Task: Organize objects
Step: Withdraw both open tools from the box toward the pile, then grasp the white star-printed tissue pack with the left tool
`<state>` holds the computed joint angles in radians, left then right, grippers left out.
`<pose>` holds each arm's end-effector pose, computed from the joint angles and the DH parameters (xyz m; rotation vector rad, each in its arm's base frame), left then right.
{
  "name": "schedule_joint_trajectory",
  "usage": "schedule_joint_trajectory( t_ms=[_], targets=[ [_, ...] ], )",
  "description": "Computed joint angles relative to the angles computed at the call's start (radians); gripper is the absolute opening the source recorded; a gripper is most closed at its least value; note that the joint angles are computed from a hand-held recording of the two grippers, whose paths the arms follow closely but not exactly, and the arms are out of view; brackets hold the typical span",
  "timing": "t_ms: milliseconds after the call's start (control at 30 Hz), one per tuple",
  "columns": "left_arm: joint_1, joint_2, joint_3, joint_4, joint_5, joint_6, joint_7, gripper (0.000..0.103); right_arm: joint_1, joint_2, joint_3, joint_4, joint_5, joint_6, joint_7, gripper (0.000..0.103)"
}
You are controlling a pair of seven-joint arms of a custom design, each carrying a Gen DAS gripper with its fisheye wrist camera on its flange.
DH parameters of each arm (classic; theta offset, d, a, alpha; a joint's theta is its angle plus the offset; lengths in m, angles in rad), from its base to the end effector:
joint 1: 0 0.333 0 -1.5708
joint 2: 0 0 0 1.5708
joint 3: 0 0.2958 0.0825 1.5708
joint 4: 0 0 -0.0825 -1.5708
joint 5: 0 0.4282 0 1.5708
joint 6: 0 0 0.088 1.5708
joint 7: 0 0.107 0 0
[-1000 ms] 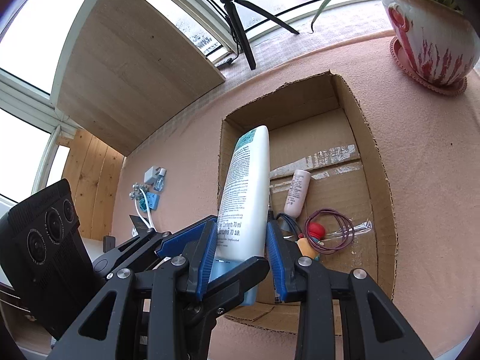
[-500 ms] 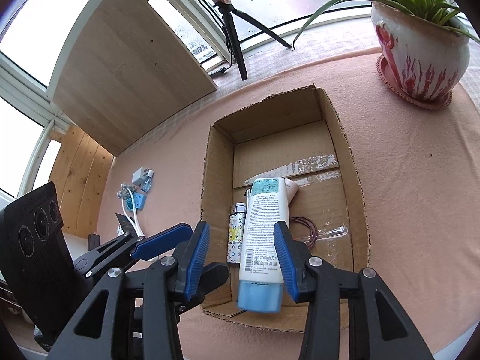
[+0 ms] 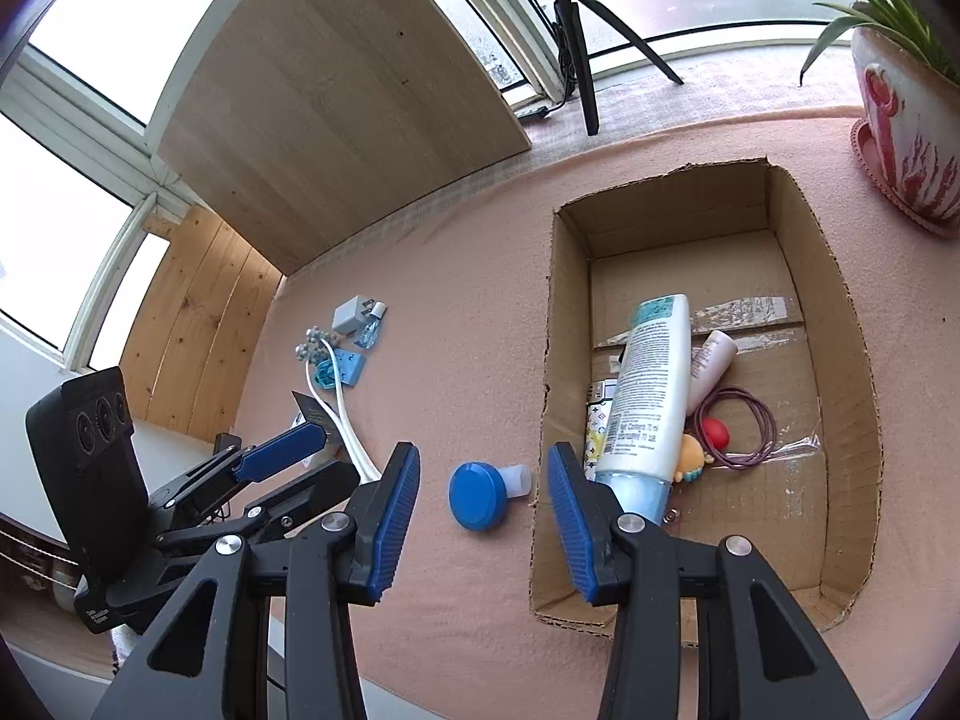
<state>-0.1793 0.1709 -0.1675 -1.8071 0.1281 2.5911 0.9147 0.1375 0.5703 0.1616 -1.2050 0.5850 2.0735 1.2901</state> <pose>0.6506 -0.2315 0.4812 -2.1847 1.7273 -0.8211 0.7481 0.2273 0.4698 -2.0094 1.4357 0.3151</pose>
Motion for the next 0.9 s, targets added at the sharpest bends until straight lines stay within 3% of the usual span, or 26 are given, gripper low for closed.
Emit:
schedule_joint_trajectory(
  t_ms=[300,533,800,900],
  targets=[
    [0.075,-0.178,0.028,-0.244,-0.036,0.056,-0.027,0.062,0.058,0.056,0.012,0.052,-0.037,-0.082,0.073,0.045],
    [0.131,-0.243,0.048,-0.350,-0.068,0.075,-0.013,0.062,0.121,0.115,-0.015,0.113,-0.128,-0.106,0.243,0.045],
    [0.197,-0.238,0.085,-0.400,-0.146,0.090,0.047,0.062,0.157,0.101,-0.040,0.056,-0.229,-0.041,0.431,0.046],
    [0.209,-0.207,0.101,-0.400,-0.277,0.128,0.141,0.062,0.149,0.107,-0.029,0.056,-0.224,-0.040,0.457,0.046]
  ],
)
